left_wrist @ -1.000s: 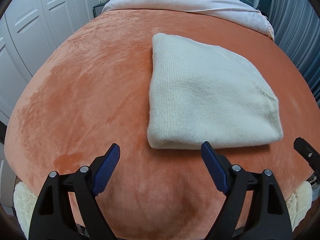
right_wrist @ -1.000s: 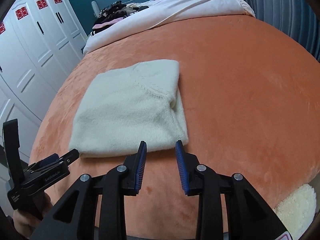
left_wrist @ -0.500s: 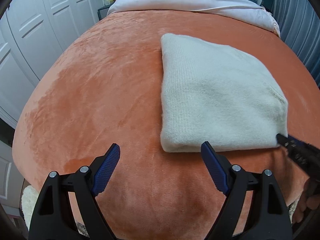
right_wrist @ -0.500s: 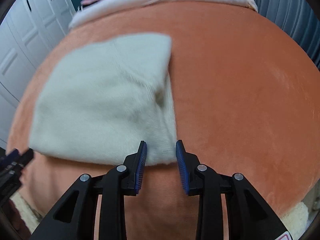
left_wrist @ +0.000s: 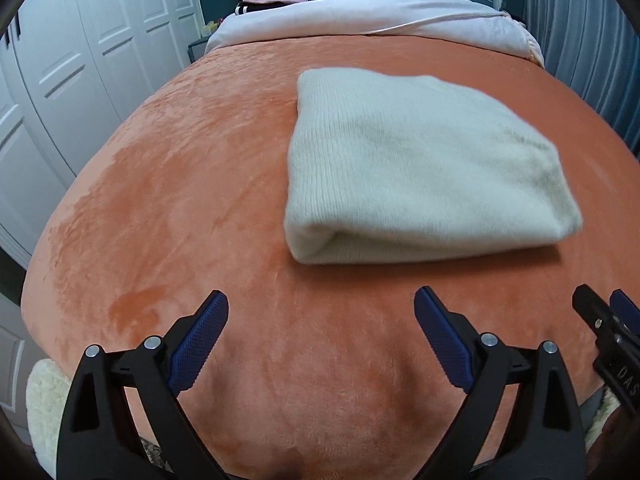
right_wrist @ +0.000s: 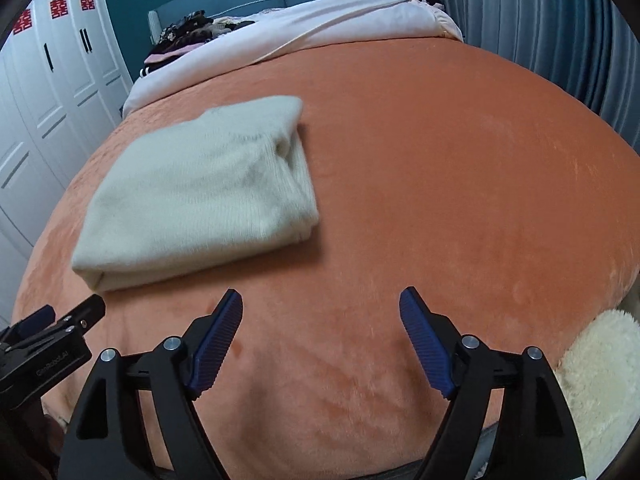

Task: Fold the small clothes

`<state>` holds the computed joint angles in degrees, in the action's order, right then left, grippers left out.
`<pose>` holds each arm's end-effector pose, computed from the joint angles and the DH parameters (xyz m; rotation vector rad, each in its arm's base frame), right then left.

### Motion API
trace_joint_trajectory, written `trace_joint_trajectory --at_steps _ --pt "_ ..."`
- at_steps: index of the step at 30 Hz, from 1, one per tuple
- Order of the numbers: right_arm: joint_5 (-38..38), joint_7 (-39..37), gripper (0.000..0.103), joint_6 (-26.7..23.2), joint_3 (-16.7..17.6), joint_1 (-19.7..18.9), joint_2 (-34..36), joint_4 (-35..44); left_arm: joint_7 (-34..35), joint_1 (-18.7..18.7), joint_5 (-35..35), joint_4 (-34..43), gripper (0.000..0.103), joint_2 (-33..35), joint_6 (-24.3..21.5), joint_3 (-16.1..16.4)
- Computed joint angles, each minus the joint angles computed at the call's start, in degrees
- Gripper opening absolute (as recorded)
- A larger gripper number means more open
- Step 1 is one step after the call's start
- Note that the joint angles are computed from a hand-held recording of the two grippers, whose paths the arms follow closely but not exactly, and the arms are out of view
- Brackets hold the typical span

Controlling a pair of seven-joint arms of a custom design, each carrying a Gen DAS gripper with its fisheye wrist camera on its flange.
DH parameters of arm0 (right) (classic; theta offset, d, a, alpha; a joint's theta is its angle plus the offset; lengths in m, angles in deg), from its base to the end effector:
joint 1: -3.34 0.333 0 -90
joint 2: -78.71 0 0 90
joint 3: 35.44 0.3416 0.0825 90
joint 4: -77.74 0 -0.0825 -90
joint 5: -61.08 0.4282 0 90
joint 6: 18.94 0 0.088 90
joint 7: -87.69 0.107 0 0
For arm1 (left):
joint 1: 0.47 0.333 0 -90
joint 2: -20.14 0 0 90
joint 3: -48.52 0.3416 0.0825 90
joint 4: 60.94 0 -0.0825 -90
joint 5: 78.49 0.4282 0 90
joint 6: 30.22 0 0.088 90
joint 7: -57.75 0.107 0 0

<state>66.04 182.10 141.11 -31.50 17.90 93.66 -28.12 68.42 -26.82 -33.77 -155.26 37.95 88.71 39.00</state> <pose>0.6792 0.2188 0.4663 -1.9084 1.6146 -0.4137 0.6081 -0.3800 0.4669 -2.1075 1.3633 -0.3399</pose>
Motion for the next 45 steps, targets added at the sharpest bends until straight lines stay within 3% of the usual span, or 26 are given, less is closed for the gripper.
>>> trace_joint_trajectory --at_steps 6,9,14,19,45 --pt "-8.48 3.68 0.084 4.37 -2.62 3.11 -1.03 -5.73 -2.99 -0.30 -0.39 -4.00 0.094 -0.71 0.88 -0.23" --pt "-6.73 1.96 0.086 5.30 -1.06 1.84 -0.49 -5.59 -6.48 -0.37 0.92 -5.92 0.098 -1.75 1.76 -0.28" --pt "-12.20 7.57 0.093 8.91 -3.81 4.65 -0.44 -7.37 -8.61 -0.12 3.83 -8.00 0.098 -2.33 3.82 -0.44" --pt "-12.88 7.40 0.098 7.91 -2.82 4.04 0.01 -7.01 -11.96 -0.82 8.38 -9.05 0.098 -2.26 3.60 -0.49" --pt "-14.03 8.37 0.098 7.93 -3.03 4.24 0.21 -6.75 -13.22 -0.25 8.64 -9.74 0.098 -2.75 4.66 -1.05"
